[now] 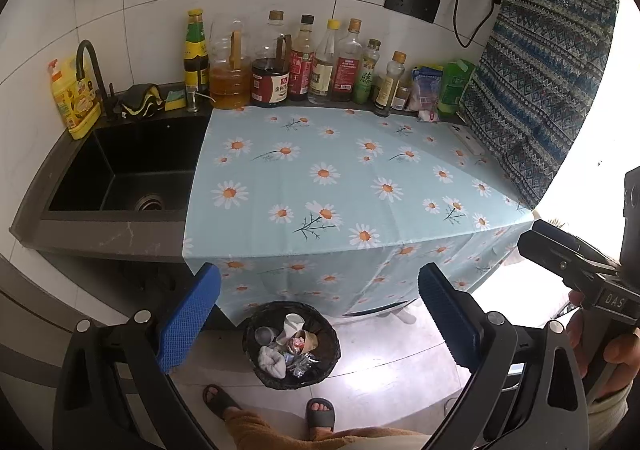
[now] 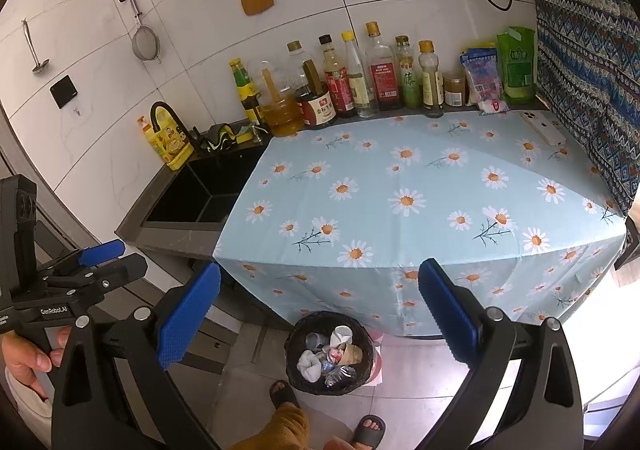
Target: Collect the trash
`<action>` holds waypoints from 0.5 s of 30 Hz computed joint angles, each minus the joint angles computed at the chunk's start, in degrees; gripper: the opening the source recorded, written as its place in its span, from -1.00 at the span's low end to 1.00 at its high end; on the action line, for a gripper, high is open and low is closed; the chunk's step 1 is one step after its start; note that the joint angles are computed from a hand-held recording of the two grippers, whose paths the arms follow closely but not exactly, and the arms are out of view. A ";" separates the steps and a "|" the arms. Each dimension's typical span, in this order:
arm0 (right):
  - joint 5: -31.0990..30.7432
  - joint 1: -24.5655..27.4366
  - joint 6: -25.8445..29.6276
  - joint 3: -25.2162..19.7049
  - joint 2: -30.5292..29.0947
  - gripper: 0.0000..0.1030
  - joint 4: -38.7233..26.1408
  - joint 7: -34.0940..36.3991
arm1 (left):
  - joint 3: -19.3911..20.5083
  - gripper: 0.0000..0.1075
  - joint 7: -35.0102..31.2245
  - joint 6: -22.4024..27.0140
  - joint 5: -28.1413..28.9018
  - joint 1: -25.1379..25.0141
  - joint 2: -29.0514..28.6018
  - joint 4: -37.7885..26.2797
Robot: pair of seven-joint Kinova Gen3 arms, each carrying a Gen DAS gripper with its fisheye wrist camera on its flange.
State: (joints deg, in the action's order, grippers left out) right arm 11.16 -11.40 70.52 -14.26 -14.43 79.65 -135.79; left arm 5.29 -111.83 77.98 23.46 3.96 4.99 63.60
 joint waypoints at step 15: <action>-0.15 0.20 0.13 -0.04 -0.13 0.91 0.05 -0.03 | 0.05 0.79 -0.26 -0.15 -0.44 0.43 -0.19 0.43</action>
State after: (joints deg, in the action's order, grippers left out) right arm 11.01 -11.20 70.65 -14.30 -14.57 79.70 -135.83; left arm 5.34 -112.10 77.84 23.02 4.38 4.79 64.03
